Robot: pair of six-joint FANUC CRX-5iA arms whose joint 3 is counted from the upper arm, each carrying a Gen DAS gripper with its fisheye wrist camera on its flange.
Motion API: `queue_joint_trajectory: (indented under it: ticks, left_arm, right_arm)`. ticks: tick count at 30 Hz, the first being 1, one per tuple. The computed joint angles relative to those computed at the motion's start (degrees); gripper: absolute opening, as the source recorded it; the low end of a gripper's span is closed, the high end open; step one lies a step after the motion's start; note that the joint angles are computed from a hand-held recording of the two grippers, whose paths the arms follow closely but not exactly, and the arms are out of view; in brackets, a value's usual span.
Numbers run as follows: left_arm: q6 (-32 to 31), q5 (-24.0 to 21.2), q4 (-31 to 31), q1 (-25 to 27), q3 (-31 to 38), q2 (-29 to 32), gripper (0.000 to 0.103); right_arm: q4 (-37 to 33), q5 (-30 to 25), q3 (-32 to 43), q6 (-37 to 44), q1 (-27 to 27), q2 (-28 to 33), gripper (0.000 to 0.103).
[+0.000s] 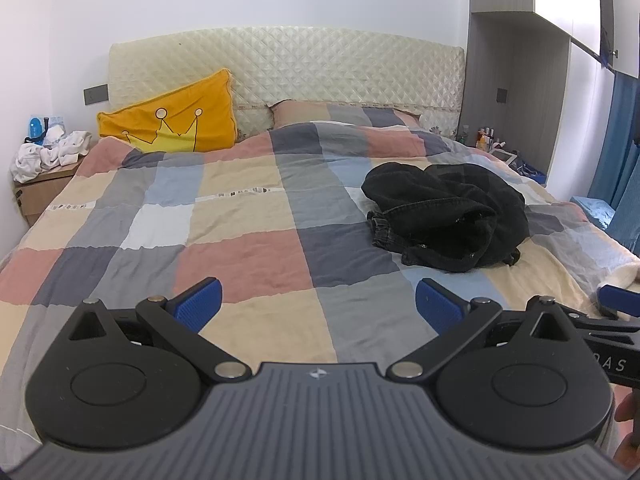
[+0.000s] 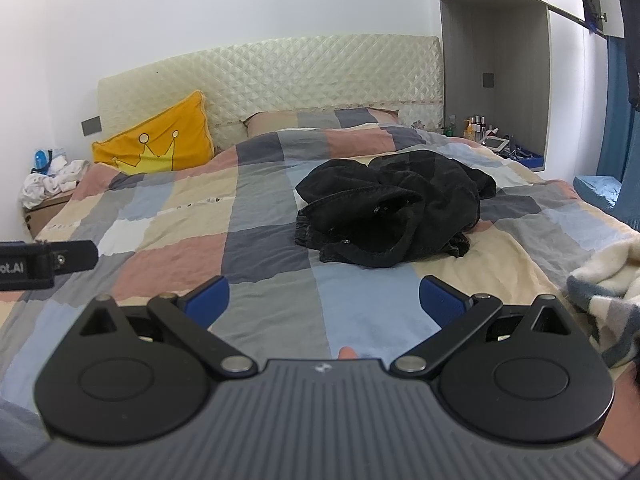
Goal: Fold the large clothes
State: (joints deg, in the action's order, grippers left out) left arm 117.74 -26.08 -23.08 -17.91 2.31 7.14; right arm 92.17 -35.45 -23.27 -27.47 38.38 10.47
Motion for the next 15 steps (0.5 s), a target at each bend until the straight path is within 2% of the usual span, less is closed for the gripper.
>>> queue_joint_trajectory:
  ticks: [15]
  left_arm:
    - [-0.3,0.1,0.2,0.1,-0.3,0.0,0.103]
  right_arm:
    - [-0.6,-0.3,-0.2,0.1,0.4,0.1,0.103]
